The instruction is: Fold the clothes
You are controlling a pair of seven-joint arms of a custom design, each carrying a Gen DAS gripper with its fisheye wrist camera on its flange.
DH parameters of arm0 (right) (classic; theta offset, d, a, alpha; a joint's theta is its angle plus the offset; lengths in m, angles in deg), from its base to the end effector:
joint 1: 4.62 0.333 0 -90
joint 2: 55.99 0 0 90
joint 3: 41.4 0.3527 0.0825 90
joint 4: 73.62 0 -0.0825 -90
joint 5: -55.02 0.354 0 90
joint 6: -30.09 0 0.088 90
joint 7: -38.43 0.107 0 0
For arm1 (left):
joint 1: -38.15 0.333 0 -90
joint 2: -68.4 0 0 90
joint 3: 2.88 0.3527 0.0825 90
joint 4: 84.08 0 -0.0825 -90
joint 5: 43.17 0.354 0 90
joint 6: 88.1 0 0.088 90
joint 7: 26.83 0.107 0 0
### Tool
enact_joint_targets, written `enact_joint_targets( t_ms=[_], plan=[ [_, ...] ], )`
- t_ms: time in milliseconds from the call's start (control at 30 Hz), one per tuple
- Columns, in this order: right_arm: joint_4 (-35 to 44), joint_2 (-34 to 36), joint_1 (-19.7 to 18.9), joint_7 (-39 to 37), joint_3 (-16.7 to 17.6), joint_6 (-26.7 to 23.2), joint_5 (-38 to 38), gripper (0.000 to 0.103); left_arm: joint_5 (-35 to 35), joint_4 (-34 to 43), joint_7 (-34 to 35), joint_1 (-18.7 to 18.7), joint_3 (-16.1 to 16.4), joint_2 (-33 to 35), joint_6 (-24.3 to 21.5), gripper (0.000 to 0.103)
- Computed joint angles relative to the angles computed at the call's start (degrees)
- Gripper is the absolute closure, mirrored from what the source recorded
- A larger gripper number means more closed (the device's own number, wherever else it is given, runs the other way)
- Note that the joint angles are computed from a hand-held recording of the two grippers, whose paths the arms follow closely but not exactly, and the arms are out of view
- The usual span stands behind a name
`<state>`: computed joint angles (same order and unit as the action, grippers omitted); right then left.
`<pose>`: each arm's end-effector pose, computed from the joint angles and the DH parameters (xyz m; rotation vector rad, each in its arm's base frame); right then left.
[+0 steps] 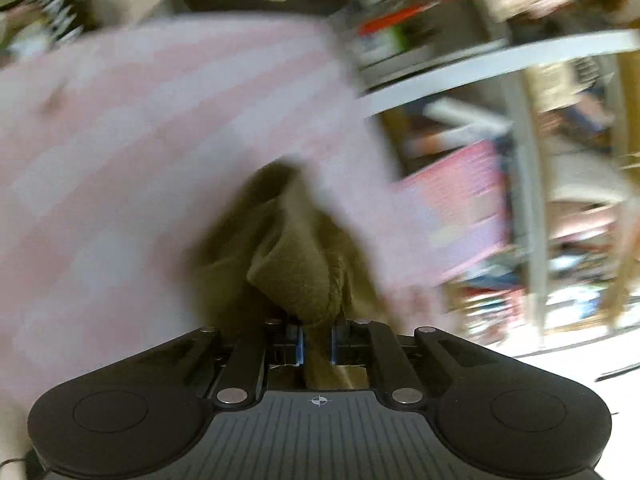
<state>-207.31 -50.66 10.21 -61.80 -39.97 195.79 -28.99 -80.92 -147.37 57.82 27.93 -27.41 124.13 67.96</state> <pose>0.4600 0.1950 0.3729 -0.3197 2.4066 -0.2055 0.7565 -0.3128 0.3518 2.0207 -1.4569 1.1983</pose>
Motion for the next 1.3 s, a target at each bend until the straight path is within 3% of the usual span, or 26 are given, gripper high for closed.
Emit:
enact_joint_targets(
  t_ms=[33,167,333,467,567,633,700,833,933,1200,1300],
  plan=[
    [-0.23,0.29,0.21,1.2,0.13,-0.19,-0.42,0.098,-2.24,-0.7,0.9,-0.21,0.67,-0.25,0.13,0.092],
    [0.1,0.5,0.71,-3.42,0.51,-1.21,2.29,0.098,-4.54,-4.12,2.2,2.71,-3.36,0.01,3.01,0.089],
    [0.17,-1.39,1.34,-3.43,0.36,-3.1,0.11,0.098,-3.28,-2.33,1.29,2.16,-1.71,-0.33,-0.3,0.084],
    [0.46,-5.13,1.71,-4.41,1.78,-8.19,-4.42,0.098,-5.43,-6.76,4.24,4.0,-2.99,-3.08,0.97,0.075],
    [0.35,-4.64,1.34,-6.97,2.13,-7.7,-1.43,0.098,-7.08,-8.47,5.89,4.56,-3.51,-4.12,2.15,0.064],
    [-0.76,-3.25,0.91,-13.31,1.99,-5.84,8.63,0.097,-7.47,-8.77,5.7,4.36,-3.0,-4.56,2.25,0.055],
    [-2.07,-2.17,0.9,-19.02,2.03,-5.2,18.93,0.084,-7.25,-9.15,4.93,3.92,-2.07,-5.14,2.38,0.051],
    [-3.05,-3.88,2.56,-15.31,2.27,-10.11,17.54,0.07,-6.43,-10.67,3.78,3.42,-0.73,-6.66,2.18,0.046],
    [-2.23,-5.17,3.65,-19.73,3.59,-16.37,19.75,0.067,-4.41,-11.45,1.66,2.15,1.29,-7.54,2.21,0.043],
    [8.09,1.14,8.26,-42.05,5.58,-27.34,21.98,0.047,-2.18,-11.19,-0.78,0.59,1.32,-6.46,5.66,0.043],
    [13.3,5.79,10.82,-51.79,5.19,-30.64,20.35,0.045,-0.61,-10.76,-2.88,-0.82,2.31,-5.98,7.34,0.044]
  ],
)
